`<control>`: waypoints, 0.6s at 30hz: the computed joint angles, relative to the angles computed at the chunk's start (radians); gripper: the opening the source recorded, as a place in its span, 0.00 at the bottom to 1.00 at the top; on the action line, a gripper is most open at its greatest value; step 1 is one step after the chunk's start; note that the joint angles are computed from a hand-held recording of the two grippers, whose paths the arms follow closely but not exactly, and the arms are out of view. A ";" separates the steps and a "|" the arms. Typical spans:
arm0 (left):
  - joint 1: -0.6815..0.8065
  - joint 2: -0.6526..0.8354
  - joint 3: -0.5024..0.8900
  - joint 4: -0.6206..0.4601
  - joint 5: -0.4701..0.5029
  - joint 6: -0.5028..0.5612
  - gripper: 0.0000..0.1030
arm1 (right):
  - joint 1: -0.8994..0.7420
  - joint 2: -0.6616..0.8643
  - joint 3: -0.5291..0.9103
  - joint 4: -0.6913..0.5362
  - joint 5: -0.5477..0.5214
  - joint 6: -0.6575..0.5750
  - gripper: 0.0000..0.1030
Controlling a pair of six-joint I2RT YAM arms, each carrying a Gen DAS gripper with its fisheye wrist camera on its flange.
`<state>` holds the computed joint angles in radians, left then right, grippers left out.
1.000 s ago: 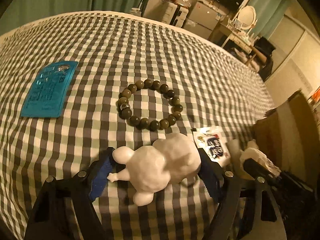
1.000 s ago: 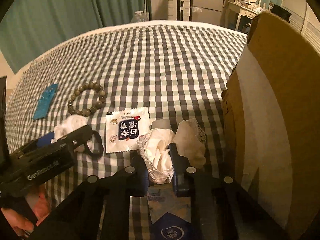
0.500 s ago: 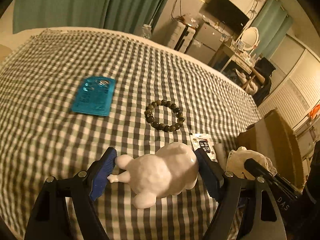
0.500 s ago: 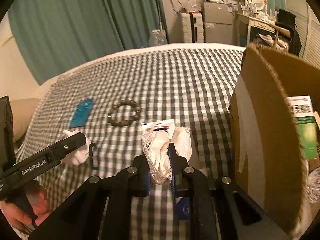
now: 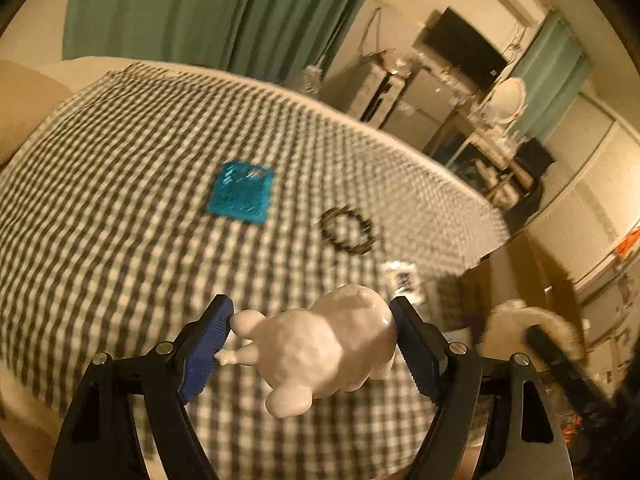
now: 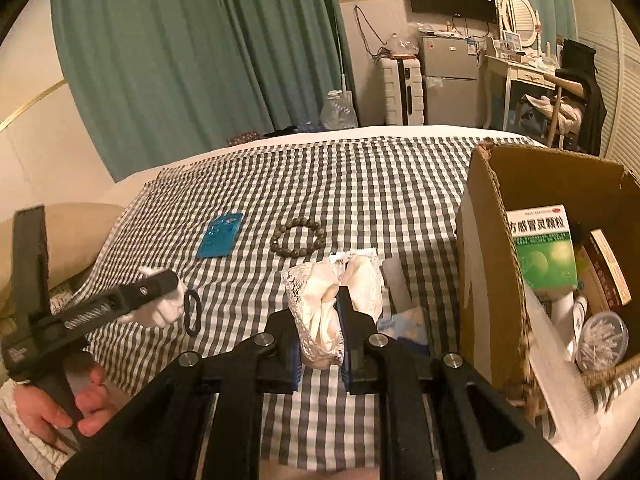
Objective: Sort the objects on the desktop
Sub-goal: 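Lift the plush toy and the tissue and carry them to the cardboard box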
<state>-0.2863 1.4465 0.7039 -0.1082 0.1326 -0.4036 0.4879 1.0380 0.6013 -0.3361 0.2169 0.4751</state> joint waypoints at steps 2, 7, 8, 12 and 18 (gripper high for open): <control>0.008 0.031 -0.022 0.011 -0.015 0.007 0.79 | 0.024 -0.015 0.000 -0.015 0.019 0.009 0.13; 0.044 0.140 -0.102 0.129 -0.037 -0.040 0.79 | 0.042 -0.019 -0.004 -0.025 0.025 0.002 0.13; 0.054 0.172 -0.112 0.155 -0.039 -0.052 0.79 | 0.040 -0.015 -0.005 -0.020 0.023 -0.001 0.13; 0.082 0.215 -0.155 0.212 0.008 -0.034 0.80 | 0.026 0.004 -0.009 -0.006 0.011 -0.005 0.13; 0.086 0.121 -0.207 0.181 0.074 -0.010 0.89 | -0.003 0.064 -0.016 0.030 -0.024 -0.010 0.13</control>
<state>-0.2002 1.5676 0.4970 0.0732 0.2065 -0.4137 0.4850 1.1019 0.5851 -0.3061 0.1930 0.4652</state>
